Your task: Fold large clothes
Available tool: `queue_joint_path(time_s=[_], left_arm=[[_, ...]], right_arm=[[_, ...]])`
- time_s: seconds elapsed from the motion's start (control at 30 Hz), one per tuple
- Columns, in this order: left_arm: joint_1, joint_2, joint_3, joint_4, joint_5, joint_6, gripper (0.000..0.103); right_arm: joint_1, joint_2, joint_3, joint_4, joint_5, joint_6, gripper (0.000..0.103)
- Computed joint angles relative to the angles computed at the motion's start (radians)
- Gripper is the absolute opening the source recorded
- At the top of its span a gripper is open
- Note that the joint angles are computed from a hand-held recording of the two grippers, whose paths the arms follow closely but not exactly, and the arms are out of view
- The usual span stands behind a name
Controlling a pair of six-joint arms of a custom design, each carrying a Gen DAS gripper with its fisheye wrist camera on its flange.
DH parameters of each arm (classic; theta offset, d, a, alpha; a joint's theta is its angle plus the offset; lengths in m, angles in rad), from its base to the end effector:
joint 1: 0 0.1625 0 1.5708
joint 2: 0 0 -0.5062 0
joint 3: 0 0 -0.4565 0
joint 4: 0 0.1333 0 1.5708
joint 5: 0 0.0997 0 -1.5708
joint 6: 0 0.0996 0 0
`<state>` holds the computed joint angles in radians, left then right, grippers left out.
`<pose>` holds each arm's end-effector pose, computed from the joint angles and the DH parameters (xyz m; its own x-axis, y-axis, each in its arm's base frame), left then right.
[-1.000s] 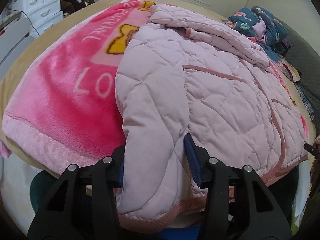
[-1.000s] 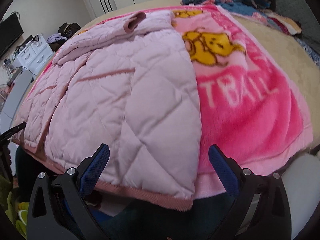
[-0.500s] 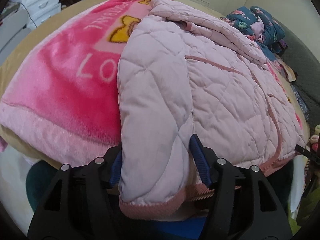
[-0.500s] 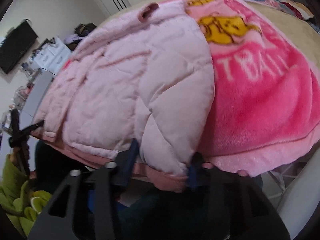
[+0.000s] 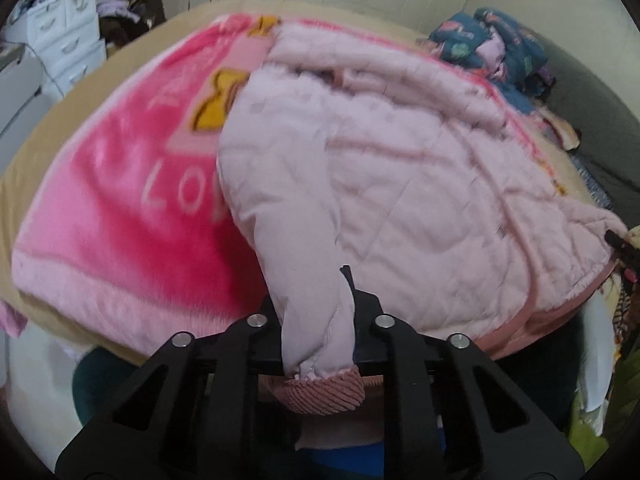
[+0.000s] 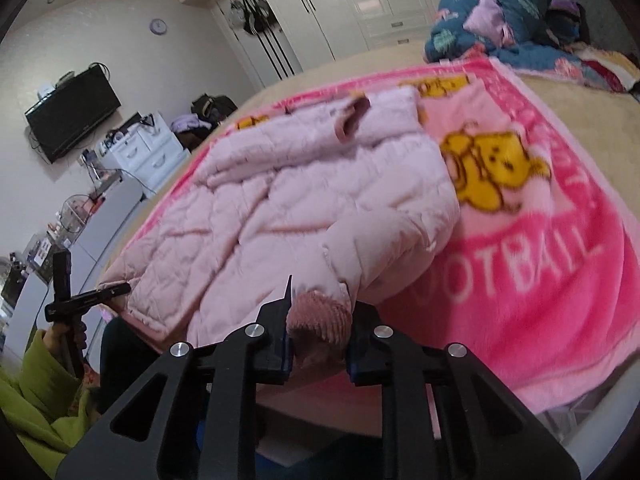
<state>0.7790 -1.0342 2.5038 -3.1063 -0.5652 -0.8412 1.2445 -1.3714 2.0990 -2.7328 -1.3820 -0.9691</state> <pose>-0.1375 -0.4413 0.0967 -0.8065 -0.2946 -0.5126 0.1633 0.7223 -0.6720 -0.0396 -0.5913 0.3083 -0.7807 -0.5725 0.2506 -0.6233 0.6842 -0.3786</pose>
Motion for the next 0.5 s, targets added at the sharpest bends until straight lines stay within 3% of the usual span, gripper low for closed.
queue_joint_path(time_s=[0.2, 0.5], left_arm=[[-0.016, -0.006, -0.044, -0.09, 0.057, 0.141, 0.009], [-0.015, 0.007, -0.104, -0.22, 0.091, 0.303, 0.009]], right_arm=[[0.024, 0.008, -0.027, -0.014, 0.053, 0.016, 0.017], [0.067, 0.029, -0.07, -0.04, 0.075, 0.041, 0.016]])
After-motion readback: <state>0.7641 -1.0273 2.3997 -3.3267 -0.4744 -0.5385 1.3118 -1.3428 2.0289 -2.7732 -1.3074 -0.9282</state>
